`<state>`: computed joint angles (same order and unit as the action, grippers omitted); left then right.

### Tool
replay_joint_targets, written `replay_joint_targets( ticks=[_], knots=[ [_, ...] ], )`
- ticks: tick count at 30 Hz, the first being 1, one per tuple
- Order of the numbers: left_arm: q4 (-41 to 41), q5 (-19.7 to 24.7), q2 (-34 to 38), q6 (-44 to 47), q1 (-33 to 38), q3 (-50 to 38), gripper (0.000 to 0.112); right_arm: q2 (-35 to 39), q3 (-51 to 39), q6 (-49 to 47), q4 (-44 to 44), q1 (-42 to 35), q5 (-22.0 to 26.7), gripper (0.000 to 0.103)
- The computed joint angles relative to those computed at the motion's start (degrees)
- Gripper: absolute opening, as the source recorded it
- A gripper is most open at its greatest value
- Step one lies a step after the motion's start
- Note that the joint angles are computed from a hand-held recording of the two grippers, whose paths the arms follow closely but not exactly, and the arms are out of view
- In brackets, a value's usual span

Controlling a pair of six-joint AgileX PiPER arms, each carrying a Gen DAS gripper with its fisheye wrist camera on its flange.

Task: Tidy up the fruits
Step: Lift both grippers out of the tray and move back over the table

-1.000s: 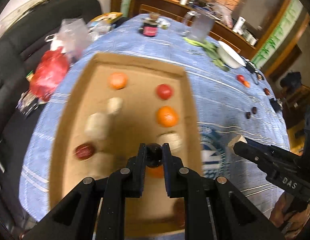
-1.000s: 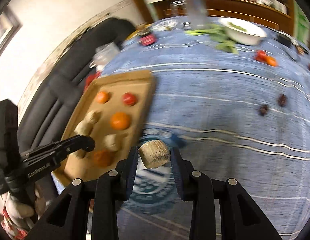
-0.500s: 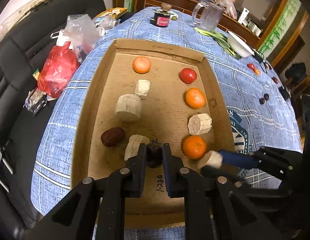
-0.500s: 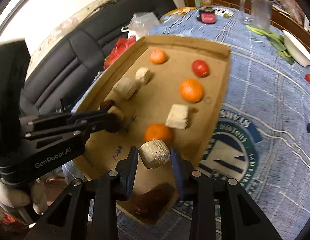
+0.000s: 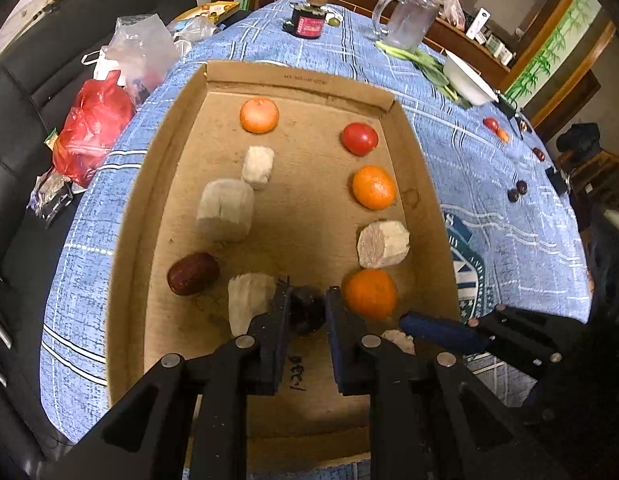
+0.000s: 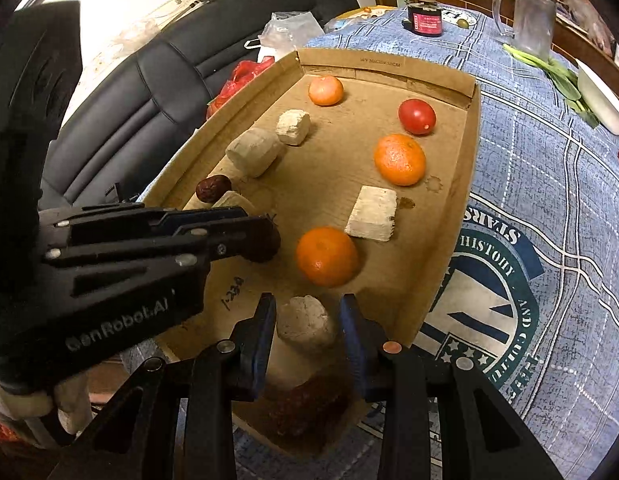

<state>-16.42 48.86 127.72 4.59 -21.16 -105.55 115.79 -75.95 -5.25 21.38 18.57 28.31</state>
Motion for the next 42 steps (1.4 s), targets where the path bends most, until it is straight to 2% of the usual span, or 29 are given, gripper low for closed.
replay_joint_targets(
  ticks=[3, 4, 5, 7, 13, 15, 18, 21, 28, 35, 37, 42],
  knots=[
    [-2.3, 0.4, -0.6, 0.8, 1.2, -0.7, 0.033, 0.8, -1.2, 1.0, -0.3, 0.2, 0.5, 0.037],
    [-2.9, 0.2, -0.9, 0.9, 1.5, -0.7, 0.040, 1.0, -1.5, 1.5, -0.7, 0.3, 0.7, 0.040],
    [-3.2, 0.0, -1.2, 1.0, 1.8, -0.6, 0.042, 1.1, -1.8, 2.5, -1.6, 0.5, 0.8, 0.042],
    [-3.6, -0.3, -1.6, 1.1, 2.3, -0.7, 0.044, 1.1, -2.0, 3.3, -2.2, 0.8, 0.7, 0.049],
    [-1.7, 0.2, -1.4, -2.1, 2.4, -2.5, 0.045, -2.3, 1.7, 5.2, -4.7, 0.8, -1.8, 0.049],
    [1.7, -0.3, -2.0, -5.1, 1.4, -2.4, 0.047, -4.4, 3.8, 7.2, -6.5, 0.3, -3.0, 0.050],
    [12.0, -2.4, -4.3, -13.3, -2.1, -0.7, 0.055, -7.4, 6.9, 7.8, -5.8, -2.0, -4.8, 0.056],
    [21.8, -3.3, -6.3, -21.9, -6.0, 0.8, 0.060, -9.8, 9.7, 7.0, -4.1, -4.7, -6.1, 0.056],
    [37.2, -1.4, -10.7, -36.2, -15.3, 3.6, 0.063, -17.7, 18.6, -3.9, 5.1, -10.5, -7.5, 0.057],
    [50.7, 4.0, -12.5, -45.4, -24.6, 2.6, 0.067, -24.1, 24.0, -16.4, 14.9, -14.9, -7.2, 0.057],
    [52.8, 5.5, -12.8, -46.8, -26.4, 2.1, 0.069, -25.6, 25.2, -19.1, 17.1, -15.6, -7.2, 0.060],
    [56.0, 9.2, -12.9, -48.9, -29.8, 0.3, 0.070, -29.3, 28.0, -26.4, 22.9, -17.9, -6.8, 0.061]
  ],
)
